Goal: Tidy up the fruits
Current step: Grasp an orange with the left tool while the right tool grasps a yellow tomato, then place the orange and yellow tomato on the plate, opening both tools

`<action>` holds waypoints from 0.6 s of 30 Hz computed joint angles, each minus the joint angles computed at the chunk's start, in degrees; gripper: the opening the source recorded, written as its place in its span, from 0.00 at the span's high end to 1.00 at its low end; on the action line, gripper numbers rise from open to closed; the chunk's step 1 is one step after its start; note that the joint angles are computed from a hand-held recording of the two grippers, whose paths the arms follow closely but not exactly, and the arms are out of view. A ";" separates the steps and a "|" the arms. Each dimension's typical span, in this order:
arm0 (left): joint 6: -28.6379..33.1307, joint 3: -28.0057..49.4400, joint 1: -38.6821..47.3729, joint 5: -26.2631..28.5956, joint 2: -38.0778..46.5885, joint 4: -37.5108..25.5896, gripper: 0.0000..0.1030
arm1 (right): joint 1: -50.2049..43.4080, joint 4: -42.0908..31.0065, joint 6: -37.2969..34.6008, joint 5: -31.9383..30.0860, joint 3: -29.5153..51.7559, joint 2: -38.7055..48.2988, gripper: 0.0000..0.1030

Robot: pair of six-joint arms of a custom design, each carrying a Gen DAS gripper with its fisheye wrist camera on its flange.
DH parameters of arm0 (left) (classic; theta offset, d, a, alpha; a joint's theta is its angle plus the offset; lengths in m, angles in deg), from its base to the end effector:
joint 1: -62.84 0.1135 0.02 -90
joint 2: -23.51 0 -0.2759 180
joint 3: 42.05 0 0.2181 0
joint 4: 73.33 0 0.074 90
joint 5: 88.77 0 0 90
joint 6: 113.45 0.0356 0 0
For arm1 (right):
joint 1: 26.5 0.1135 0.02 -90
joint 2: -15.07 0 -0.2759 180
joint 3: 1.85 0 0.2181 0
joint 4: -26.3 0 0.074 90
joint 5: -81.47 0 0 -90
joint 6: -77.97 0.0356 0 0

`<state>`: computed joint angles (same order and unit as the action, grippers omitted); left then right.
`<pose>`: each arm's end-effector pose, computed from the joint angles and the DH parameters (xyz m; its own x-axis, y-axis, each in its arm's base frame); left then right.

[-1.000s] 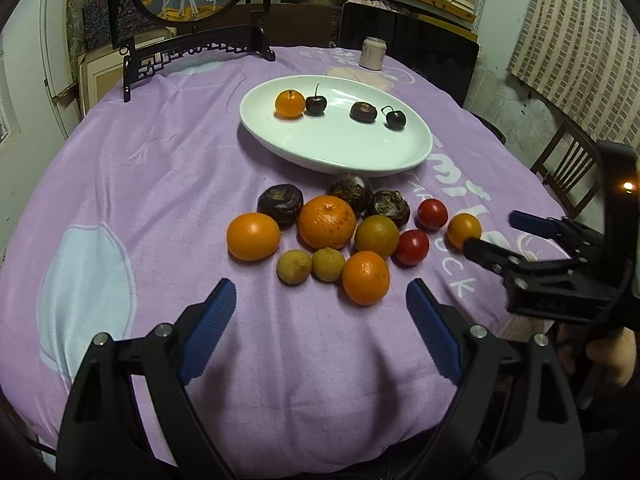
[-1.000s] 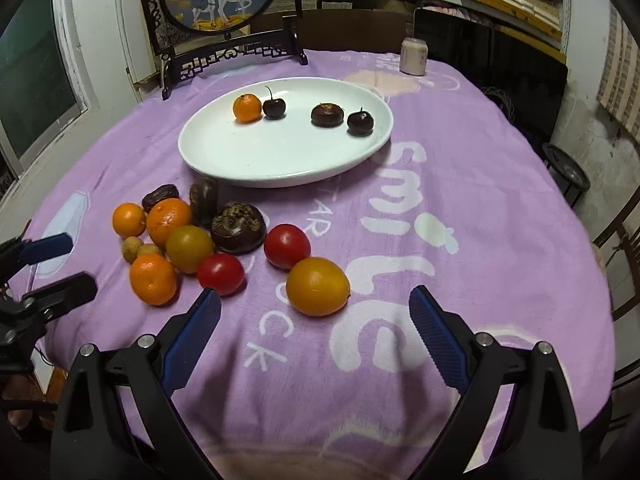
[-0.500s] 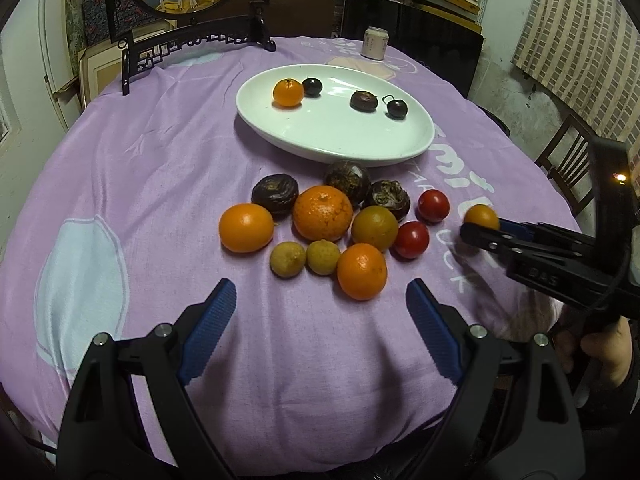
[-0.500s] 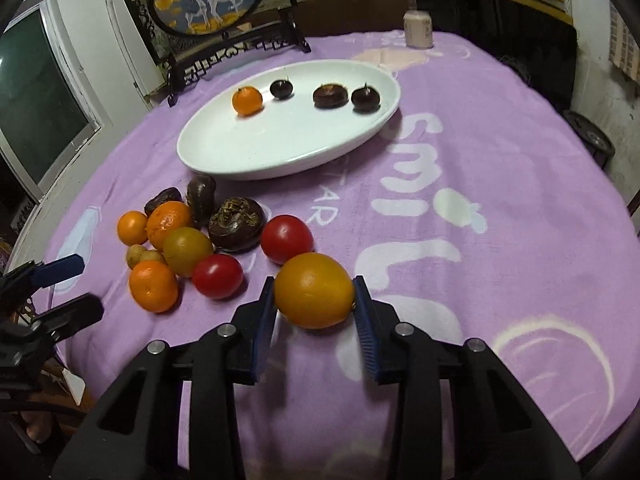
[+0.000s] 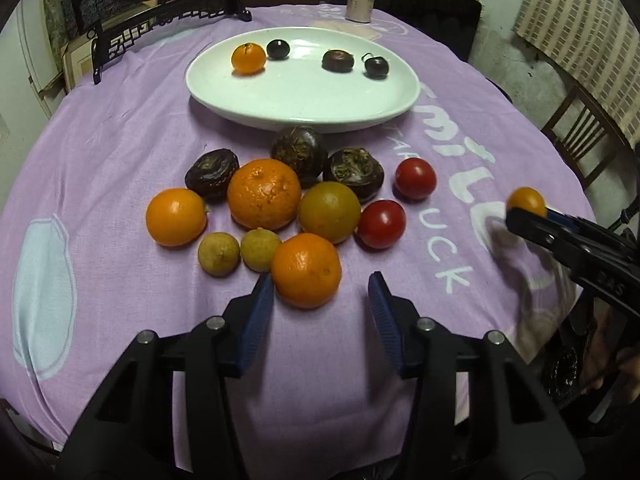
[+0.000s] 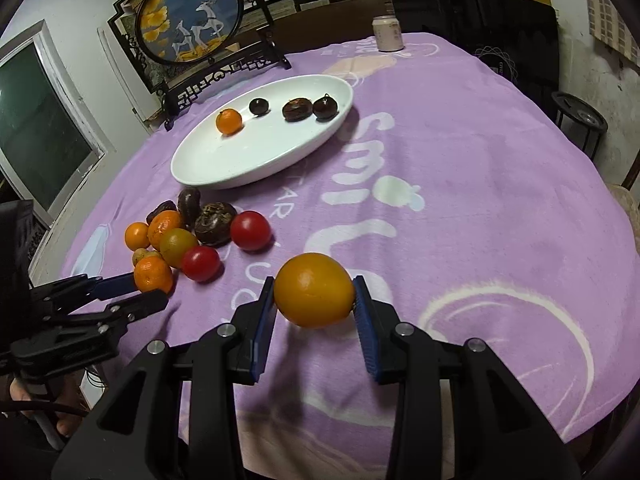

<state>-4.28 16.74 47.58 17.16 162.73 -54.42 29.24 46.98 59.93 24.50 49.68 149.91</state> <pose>0.3030 -0.0928 -0.0165 -0.6764 0.5118 -0.5296 0.6368 0.7677 -0.0713 0.1780 0.2269 0.0003 -0.6795 0.4184 -0.6026 0.3045 0.9082 0.2872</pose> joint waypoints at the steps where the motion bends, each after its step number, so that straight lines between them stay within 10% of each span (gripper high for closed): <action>1: -0.60 0.61 -0.03 0.08 0.19 -0.55 0.53 | 0.06 0.29 0.02 0.00 -0.26 -0.03 0.63; 4: -1.78 0.83 0.17 -0.25 0.19 -0.22 0.66 | 0.21 0.77 -0.16 -0.31 -0.23 0.25 0.63; 18: 2.20 -1.90 5.97 8.57 -5.47 -3.25 0.67 | -0.42 -5.82 -3.20 -1.22 5.96 -0.52 0.63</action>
<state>-2.07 14.84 53.55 25.73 157.26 -57.67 28.82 41.16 56.73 23.28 55.65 149.40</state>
